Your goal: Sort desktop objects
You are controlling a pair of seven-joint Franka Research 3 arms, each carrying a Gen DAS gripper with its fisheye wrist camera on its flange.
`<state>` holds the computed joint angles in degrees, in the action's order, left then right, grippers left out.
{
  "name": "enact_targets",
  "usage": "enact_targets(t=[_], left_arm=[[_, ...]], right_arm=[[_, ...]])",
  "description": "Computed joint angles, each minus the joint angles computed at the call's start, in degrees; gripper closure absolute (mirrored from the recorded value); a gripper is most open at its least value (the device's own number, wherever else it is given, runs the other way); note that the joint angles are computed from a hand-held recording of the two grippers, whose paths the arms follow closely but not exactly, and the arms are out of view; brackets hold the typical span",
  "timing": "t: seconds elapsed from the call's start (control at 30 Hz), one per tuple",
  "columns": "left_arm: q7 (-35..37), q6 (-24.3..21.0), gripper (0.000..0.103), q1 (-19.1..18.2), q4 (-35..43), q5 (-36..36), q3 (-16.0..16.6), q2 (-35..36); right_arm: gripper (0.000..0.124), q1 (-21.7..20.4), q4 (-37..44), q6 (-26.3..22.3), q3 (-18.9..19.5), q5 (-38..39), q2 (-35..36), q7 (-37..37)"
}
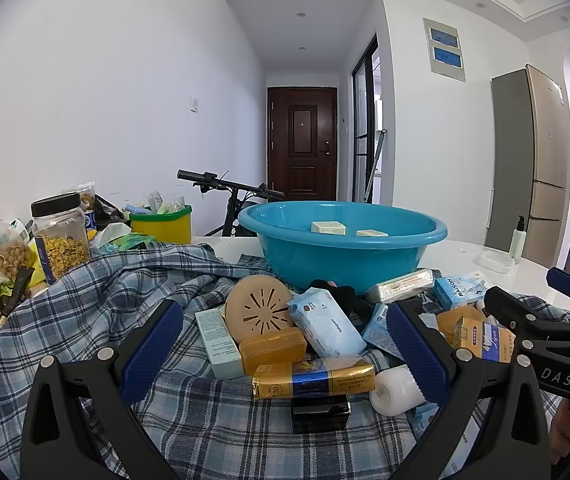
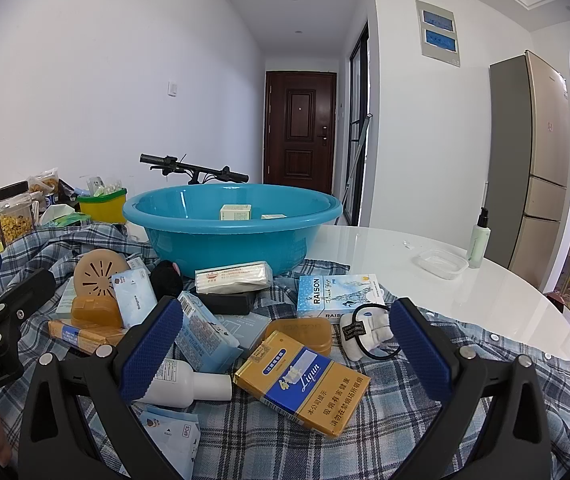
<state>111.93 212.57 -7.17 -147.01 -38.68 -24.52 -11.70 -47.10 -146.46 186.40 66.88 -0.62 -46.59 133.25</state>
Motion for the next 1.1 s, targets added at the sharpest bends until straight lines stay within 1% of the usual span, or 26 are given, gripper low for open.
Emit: enact_targets(t=[0.47, 0.73, 0.83, 0.9, 1.0, 1.03, 1.1], left_arm=[[-0.50, -0.24, 0.000, 0.09, -0.06, 0.71, 0.20, -0.09], [-2.09, -0.71, 0.000, 0.33, -0.26, 2.79, 0.63, -0.14], [0.60, -0.30, 0.000, 1.21, 0.41, -0.47, -1.28, 0.21], [2.17, -0.34, 0.000, 1.07, 0.75, -2.29, -1.53, 0.31], [4.71, -1.31, 0.000, 1.07, 1.25, -5.20, -1.99, -0.03], [4.99, -1.60, 0.000, 0.98, 1.31, -5.60, -1.89, -0.35], [1.94, -2.63, 0.000, 0.05, 0.54, -2.58, 0.16, -2.09]], right_arm=[[0.021, -0.10, 0.05, 0.04, 0.07, -0.08, 0.01, 0.19], [0.021, -0.09, 0.02, 0.19, 0.07, -0.07, 0.03, 0.19], [0.021, -0.68, 0.10, 0.73, 0.55, -0.29, 0.69, -0.15], [0.021, -0.43, 0.28, 0.68, 0.25, -0.50, 1.75, -0.87], [0.021, 1.40, 0.51, -2.37, -1.07, -0.33, 1.36, -0.85], [0.021, 1.42, 0.81, -2.56, -1.15, -0.63, 1.29, -0.67], [0.021, 1.99, 0.72, -1.86, -2.02, -1.20, 1.28, -0.72]])
